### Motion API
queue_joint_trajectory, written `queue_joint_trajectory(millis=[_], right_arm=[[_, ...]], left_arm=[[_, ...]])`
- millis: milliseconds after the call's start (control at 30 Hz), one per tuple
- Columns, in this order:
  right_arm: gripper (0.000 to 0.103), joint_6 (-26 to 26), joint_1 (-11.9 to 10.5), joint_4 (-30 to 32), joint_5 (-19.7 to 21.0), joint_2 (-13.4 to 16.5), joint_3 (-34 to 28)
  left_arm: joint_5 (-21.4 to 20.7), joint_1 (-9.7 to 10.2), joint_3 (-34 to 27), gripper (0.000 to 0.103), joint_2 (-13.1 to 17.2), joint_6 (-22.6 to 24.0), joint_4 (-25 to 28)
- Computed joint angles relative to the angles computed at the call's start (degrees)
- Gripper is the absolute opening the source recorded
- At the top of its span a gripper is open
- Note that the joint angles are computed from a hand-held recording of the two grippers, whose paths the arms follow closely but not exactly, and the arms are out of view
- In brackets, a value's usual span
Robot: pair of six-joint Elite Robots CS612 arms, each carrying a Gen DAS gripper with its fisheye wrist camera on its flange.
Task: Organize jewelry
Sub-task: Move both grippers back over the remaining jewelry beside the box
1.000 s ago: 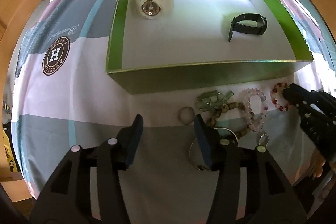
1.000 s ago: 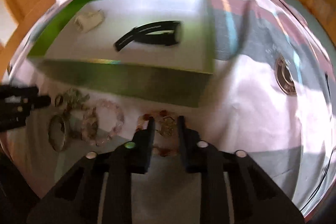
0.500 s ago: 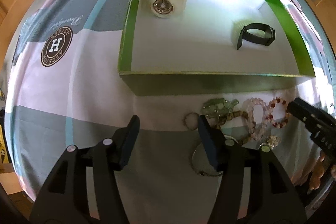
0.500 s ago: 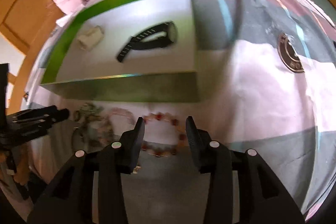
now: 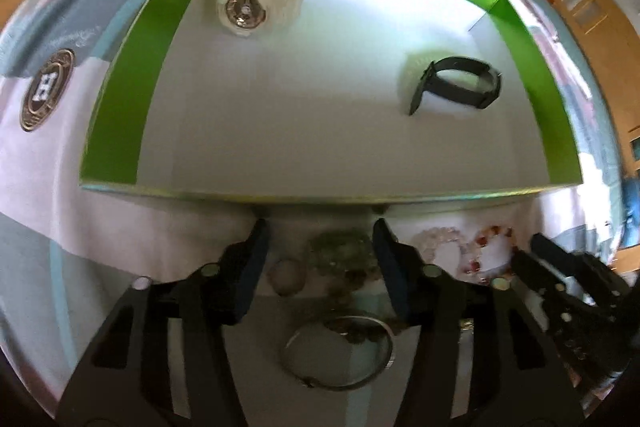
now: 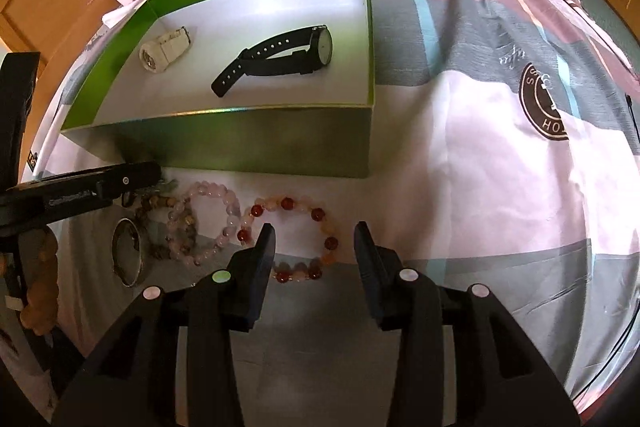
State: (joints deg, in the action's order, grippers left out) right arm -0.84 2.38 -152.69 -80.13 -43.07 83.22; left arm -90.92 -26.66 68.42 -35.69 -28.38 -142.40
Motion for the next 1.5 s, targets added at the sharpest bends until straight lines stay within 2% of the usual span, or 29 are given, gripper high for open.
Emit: queue_joint_trajectory(millis=[67, 200, 367, 567, 700, 967, 1200, 1267, 1500], right_arm=[[0.041, -0.2, 0.0, -0.1, -0.2, 0.0, 0.0], [0.041, -0.1, 0.1, -0.5, -0.8, 0.0, 0.0], [0.041, 1.4, 0.2, -1.0, -3.3, 0.1, -0.1], [0.041, 5.5, -0.2, -1.1, -4.8, 0.4, -0.4], [0.041, 9.2, -1.0, -1.8, -2.9, 0.5, -0.6], [0.041, 4.2, 0.3, 0.9, -3.2, 1.3, -1.9], [0.041, 2.4, 0.9, 1.3, -6.0, 1.7, -2.5], [0.051, 1.9, 1.1, 0.9, -6.4, 1.7, -2.4], [0.052, 1.2, 1.4, 0.8, -7.2, 1.9, -2.5]], left_arm=[[2.5, -0.39, 0.4, 0.028, -0.4, 0.9, 0.7], [1.0, 0.57, 0.8, 0.028, -1.1, -1.1, 0.6], [-0.8, 1.43, 4.3, 0.028, -3.6, -1.8, -3.2], [-1.5, 1.71, 5.5, 0.028, -4.5, -1.2, -3.4], [-1.7, 1.69, 5.0, 0.028, -4.1, 0.0, -2.3], [-1.2, 1.50, 5.0, 0.029, -4.2, 1.1, -1.3], [-0.3, 1.36, 4.4, 0.030, -3.8, 1.4, 0.4], [0.3, 1.24, 4.1, 0.036, -3.6, 1.4, 0.9], [1.2, 0.80, 3.5, 0.039, -3.1, 2.8, 1.1]])
